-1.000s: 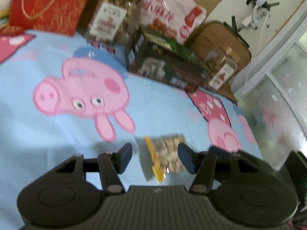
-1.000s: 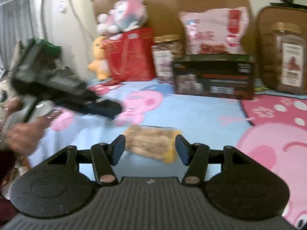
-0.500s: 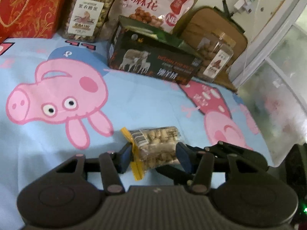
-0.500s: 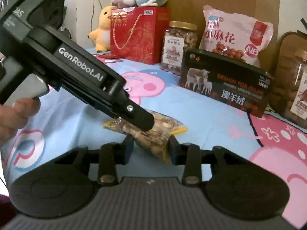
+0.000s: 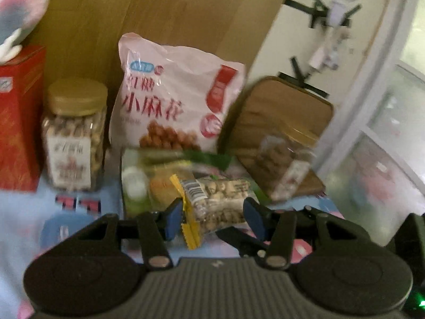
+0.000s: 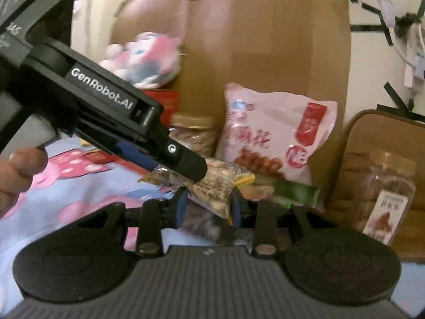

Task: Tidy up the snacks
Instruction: 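Carry the peanut bag into the black box and open the left tool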

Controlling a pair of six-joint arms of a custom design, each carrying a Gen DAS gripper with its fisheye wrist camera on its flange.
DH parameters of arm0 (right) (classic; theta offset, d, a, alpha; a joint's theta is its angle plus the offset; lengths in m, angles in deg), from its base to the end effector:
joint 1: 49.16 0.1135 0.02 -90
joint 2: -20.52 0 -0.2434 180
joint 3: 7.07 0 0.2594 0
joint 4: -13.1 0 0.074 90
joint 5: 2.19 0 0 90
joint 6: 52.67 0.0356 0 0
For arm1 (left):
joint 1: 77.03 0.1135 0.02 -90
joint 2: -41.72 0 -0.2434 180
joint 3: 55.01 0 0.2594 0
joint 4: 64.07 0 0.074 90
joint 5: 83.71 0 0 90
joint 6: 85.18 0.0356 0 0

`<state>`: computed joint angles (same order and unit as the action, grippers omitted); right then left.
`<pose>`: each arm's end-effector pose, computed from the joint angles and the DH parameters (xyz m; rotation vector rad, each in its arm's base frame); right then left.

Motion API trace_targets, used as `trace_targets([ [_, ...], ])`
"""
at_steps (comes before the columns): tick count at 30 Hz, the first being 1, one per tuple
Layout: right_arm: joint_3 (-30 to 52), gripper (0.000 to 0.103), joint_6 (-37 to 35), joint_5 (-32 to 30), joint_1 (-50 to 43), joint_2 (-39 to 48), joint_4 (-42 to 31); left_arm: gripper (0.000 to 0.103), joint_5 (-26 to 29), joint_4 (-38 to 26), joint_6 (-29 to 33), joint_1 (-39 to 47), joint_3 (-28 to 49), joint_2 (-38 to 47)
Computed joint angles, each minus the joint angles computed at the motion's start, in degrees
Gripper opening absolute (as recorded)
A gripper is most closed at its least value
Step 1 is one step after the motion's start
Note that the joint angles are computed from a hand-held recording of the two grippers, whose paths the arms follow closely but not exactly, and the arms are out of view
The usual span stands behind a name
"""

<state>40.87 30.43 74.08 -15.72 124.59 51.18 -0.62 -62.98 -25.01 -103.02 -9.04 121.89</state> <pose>0.2682 0.1872 0.1006 -0.8133 1.7312 0.5408 0.2577 -0.1209 0.1478 -0.1440 2.1714 -0.4355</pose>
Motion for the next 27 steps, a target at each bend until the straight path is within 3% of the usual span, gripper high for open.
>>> trace_targets([
  [5, 16.37, 0.039, 0.06, -0.03, -1.11, 11.38, -9.26, 0.052, 0.57, 0.0, 0.95, 5.14, 9.31, 13.76],
  [7, 20.05, 0.042, 0.82, -1.25, -1.57, 14.41, -11.56, 0.053, 3.24, 1.24, 0.79, 6.94, 9.01, 15.21],
  [8, 19.63, 0.05, 1.87, -1.83, -1.88, 14.62, -10.61, 0.054, 4.03, 2.82, 0.76, 7.5, 7.66, 14.76],
  [10, 16.75, 0.056, 5.68, -5.61, -3.84, 13.7, -6.32, 0.056, 4.42, 6.37, 0.33, 8.21, 4.17, 12.4],
  [16, 10.61, 0.057, 13.12, -7.5, -6.41, 9.97, 0.47, 0.056, 2.26, 4.98, -2.84, 6.7, -1.44, 1.58],
  [18, 7.03, 0.057, 15.64, -9.16, -7.44, 7.38, 2.49, 0.056, -2.52, 2.62, -3.1, 3.09, -3.54, -3.58],
  [21, -0.55, 0.057, 21.01, -10.31, -8.67, 3.79, 7.3, 0.056, -17.79, -3.87, -4.86, -7.25, -6.24, -9.01],
  [23, -6.54, 0.057, 23.68, -9.7, -8.95, 1.99, 11.23, 0.056, -26.64, -8.32, -9.3, -14.66, -7.28, -9.53],
  [27, -17.22, 0.057, 27.54, -7.26, -8.15, 1.43, 18.01, 0.056, -33.96, -19.69, -22.92, -25.49, -5.21, -5.19],
])
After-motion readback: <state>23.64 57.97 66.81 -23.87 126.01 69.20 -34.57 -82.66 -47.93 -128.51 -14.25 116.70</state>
